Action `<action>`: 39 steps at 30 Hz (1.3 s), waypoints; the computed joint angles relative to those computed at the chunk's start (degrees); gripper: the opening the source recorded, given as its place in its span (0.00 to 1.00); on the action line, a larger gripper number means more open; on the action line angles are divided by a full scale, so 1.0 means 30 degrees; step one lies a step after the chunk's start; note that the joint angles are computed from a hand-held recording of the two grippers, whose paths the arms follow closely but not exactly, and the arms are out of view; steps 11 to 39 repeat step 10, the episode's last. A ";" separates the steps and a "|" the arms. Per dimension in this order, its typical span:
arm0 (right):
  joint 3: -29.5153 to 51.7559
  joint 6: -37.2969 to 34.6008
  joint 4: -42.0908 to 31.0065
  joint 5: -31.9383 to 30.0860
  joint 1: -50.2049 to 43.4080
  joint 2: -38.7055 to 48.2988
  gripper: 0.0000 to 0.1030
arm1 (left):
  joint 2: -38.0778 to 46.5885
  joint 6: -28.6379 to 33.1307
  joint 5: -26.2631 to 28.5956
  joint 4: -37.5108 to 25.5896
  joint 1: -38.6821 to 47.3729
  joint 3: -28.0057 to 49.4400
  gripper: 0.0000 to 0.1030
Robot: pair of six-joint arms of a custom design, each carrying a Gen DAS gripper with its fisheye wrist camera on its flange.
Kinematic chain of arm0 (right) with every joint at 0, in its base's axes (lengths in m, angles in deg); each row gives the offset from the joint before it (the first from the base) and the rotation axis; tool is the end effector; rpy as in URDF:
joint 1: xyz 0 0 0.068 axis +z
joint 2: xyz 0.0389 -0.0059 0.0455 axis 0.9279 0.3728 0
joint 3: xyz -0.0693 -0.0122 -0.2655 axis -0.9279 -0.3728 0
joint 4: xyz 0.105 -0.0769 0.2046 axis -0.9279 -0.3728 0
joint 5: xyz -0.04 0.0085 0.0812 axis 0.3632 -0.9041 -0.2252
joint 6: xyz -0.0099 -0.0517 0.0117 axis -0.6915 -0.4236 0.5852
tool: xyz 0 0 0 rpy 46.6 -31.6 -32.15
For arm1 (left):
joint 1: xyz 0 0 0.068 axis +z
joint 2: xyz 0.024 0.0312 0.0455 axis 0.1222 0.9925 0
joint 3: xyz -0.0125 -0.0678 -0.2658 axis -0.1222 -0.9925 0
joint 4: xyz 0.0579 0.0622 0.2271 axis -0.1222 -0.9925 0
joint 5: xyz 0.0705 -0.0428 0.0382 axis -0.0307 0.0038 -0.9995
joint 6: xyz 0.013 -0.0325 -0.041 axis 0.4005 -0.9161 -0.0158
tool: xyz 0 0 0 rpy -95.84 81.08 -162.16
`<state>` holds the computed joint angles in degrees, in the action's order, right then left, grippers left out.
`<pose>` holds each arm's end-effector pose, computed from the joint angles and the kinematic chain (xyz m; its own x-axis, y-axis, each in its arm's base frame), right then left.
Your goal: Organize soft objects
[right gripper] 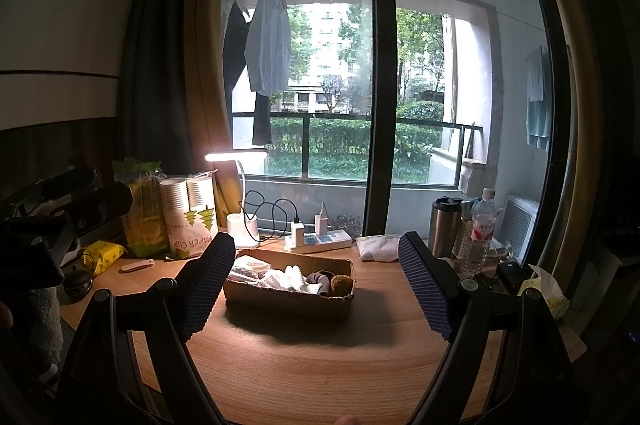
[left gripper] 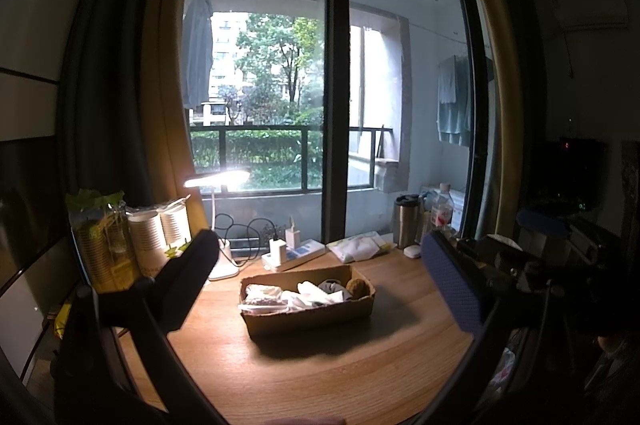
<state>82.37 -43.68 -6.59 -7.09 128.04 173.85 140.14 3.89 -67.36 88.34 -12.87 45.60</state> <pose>0.1725 0.2465 0.2278 -0.2341 -0.0995 -0.9671 -0.2188 0.9746 -0.0473 0.1742 -0.0578 0.2374 -0.1427 -0.0119 -0.9897 0.1990 0.9792 -0.0405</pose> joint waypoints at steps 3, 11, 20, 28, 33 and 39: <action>0.0014 0.0065 -0.0009 0.0047 0.0079 0.0073 0.84 | 0.0051 -0.0016 -0.0014 -0.0006 -0.0005 0.0002 0.99; -0.0161 0.0225 0.0281 -0.0367 -0.0234 0.0262 0.84 | 0.0801 -0.0028 0.0297 0.0436 0.0301 0.0037 0.99; -0.0161 0.0225 0.0281 -0.0367 -0.0234 0.0262 0.84 | 0.0801 -0.0028 0.0297 0.0436 0.0301 0.0037 0.99; -0.0161 0.0225 0.0281 -0.0367 -0.0234 0.0262 0.84 | 0.0801 -0.0028 0.0297 0.0436 0.0301 0.0037 0.99; -0.0161 0.0225 0.0281 -0.0367 -0.0234 0.0262 0.84 | 0.0801 -0.0028 0.0297 0.0436 0.0301 0.0037 0.99; -0.0161 0.0225 0.0281 -0.0367 -0.0234 0.0262 0.84 | 0.0801 -0.0028 0.0297 0.0436 0.0301 0.0037 0.99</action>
